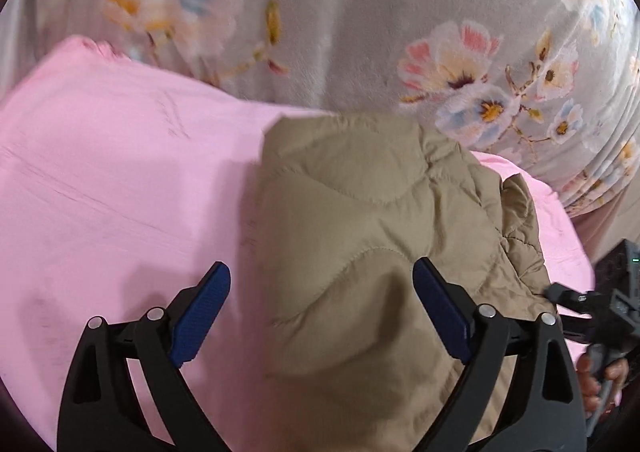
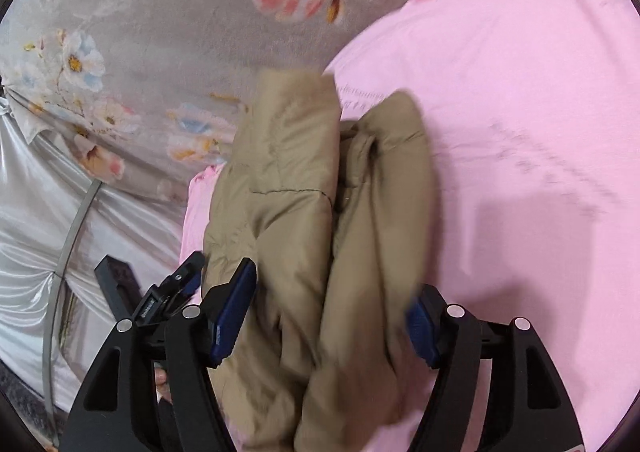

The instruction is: Fold large clothes

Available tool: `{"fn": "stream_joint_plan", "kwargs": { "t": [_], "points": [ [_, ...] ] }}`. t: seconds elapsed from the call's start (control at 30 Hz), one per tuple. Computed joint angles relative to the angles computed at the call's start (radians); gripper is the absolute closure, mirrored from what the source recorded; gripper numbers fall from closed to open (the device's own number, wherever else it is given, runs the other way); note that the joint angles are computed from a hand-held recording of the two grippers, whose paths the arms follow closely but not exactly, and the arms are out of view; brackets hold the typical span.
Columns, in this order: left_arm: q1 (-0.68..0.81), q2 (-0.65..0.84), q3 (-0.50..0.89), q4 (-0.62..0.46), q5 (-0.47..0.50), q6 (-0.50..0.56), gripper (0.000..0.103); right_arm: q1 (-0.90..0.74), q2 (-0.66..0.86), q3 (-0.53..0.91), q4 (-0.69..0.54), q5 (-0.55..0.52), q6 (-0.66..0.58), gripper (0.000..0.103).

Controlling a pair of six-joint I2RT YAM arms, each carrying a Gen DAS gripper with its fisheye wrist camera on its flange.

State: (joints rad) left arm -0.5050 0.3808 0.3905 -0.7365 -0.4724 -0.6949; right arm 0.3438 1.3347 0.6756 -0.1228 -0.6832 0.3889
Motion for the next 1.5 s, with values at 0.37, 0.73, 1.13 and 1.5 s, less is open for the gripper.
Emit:
{"fn": "stream_joint_plan", "kwargs": {
  "t": [0.37,0.73,1.13,1.5],
  "points": [
    [-0.353,0.519,0.460,-0.212,-0.376,-0.262,0.080,0.430,0.000,0.361,-0.202,0.646,-0.119,0.097],
    [-0.038,0.758,0.278,0.247,-0.165,-0.030,0.102,0.397,0.400,0.440,-0.049,0.707,-0.059,0.103],
    [-0.021,0.903,0.196,0.512,-0.245,0.034,0.103,0.406,0.482,0.408,0.092,0.746,-0.081,0.103],
    [-0.023,0.992,0.213,0.564,-0.283,0.036,0.103,0.392,0.532,0.427,0.118,0.715,-0.066,0.103]
  ]
}}
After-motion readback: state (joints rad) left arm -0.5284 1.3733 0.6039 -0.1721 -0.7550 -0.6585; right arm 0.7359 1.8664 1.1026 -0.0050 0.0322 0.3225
